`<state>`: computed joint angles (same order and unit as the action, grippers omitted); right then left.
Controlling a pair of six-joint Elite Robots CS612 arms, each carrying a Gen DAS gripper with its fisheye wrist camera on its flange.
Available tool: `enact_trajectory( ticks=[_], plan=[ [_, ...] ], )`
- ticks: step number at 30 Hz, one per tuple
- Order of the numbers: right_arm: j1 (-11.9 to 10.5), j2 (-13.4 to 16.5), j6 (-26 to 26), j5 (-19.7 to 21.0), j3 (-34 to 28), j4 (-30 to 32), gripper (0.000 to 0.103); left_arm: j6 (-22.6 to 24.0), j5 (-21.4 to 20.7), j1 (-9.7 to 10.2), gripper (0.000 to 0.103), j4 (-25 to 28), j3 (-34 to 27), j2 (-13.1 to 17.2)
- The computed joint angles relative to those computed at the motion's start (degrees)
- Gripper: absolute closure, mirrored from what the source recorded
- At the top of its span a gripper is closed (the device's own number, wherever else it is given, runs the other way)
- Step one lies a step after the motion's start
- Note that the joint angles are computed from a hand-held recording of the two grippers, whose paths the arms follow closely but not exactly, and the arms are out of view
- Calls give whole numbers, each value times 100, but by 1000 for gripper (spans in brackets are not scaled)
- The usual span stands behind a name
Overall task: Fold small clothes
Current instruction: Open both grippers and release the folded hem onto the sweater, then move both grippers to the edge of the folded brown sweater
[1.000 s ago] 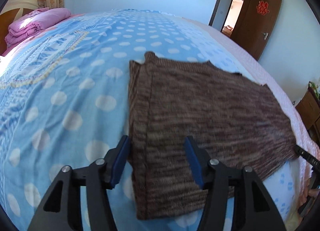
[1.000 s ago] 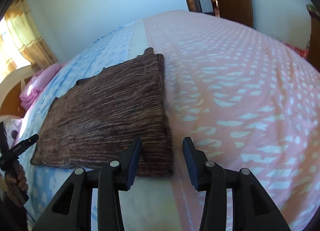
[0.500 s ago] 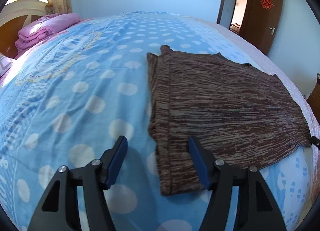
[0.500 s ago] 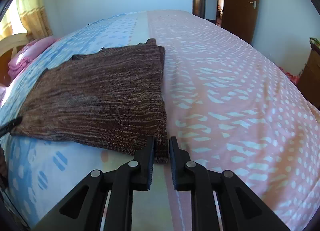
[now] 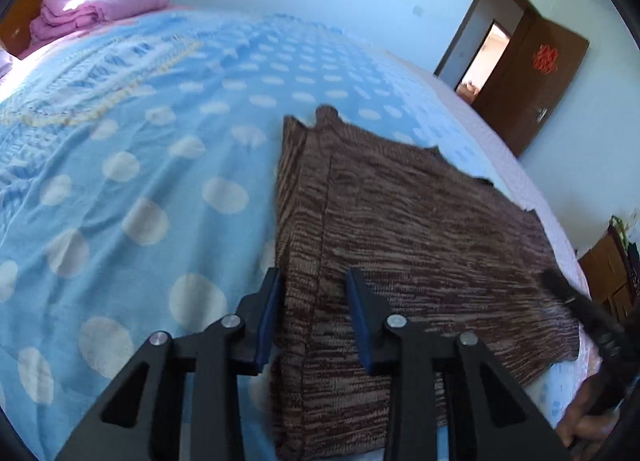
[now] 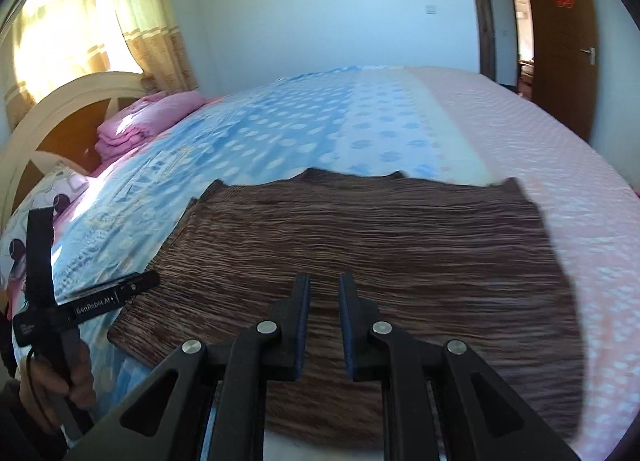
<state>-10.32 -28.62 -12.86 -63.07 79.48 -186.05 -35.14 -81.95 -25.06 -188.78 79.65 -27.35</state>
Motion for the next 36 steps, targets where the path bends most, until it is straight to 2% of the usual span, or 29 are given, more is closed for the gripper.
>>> enact_trajectory(
  ticks=[1, 3, 5, 7, 10, 13, 15, 18, 19, 20, 22, 24, 27, 28, 30, 32, 36],
  plan=[
    [59, 46, -58, -5, -79, 205, 90, 94, -47, -2, 83, -103, 21, 8],
    [166, 176, -335, 174, -226, 855, 87, 217, -135, 7, 88, -256, 69, 2],
    [227, 169, -588, -8, -154, 601, 82, 362, -242, 11, 90, -522, 136, 6],
    [256, 150, -730, -63, -149, 647, 80, 272, -366, 30, 90, -669, 182, 9],
    [215, 178, -619, 122, -194, 723, 80, -33, -489, 72, 91, -952, 334, -2],
    [191, 221, -572, 235, -253, 759, 80, -363, -646, 127, 91, -990, 354, 31],
    [181, 224, -633, 243, -279, 820, 76, -346, -638, 127, 89, -904, 348, 7],
    [189, 116, -698, 151, -169, 785, 76, -159, -377, 59, 81, -824, 375, -18],
    [147, 99, -501, 308, -117, 606, 76, -197, -324, 53, 69, -733, 378, -27],
    [109, 101, -263, 450, -89, 418, 76, -259, -368, 68, 64, -720, 366, -14],
    [116, 117, -183, 422, -117, 464, 76, -300, -450, 90, 62, -795, 354, 11],
    [186, 183, -580, 243, -219, 918, 76, -313, -415, 87, 62, -771, 365, 4],
    [219, 73, -881, 85, -73, 840, 75, -366, -467, 95, 60, -857, 420, -11],
    [194, 24, -846, 171, -10, 835, 76, -404, -514, 100, 58, -916, 456, -21],
    [106, -49, -683, 345, 174, 591, 76, -439, -630, 103, 50, -1069, 546, -44],
    [25, -128, -578, 240, 408, 238, 76, -420, -658, 91, 40, -1144, 609, -70],
    [-186, -143, -294, 110, 678, -232, 76, -411, -450, 22, 32, -900, 583, -129]
  ],
)
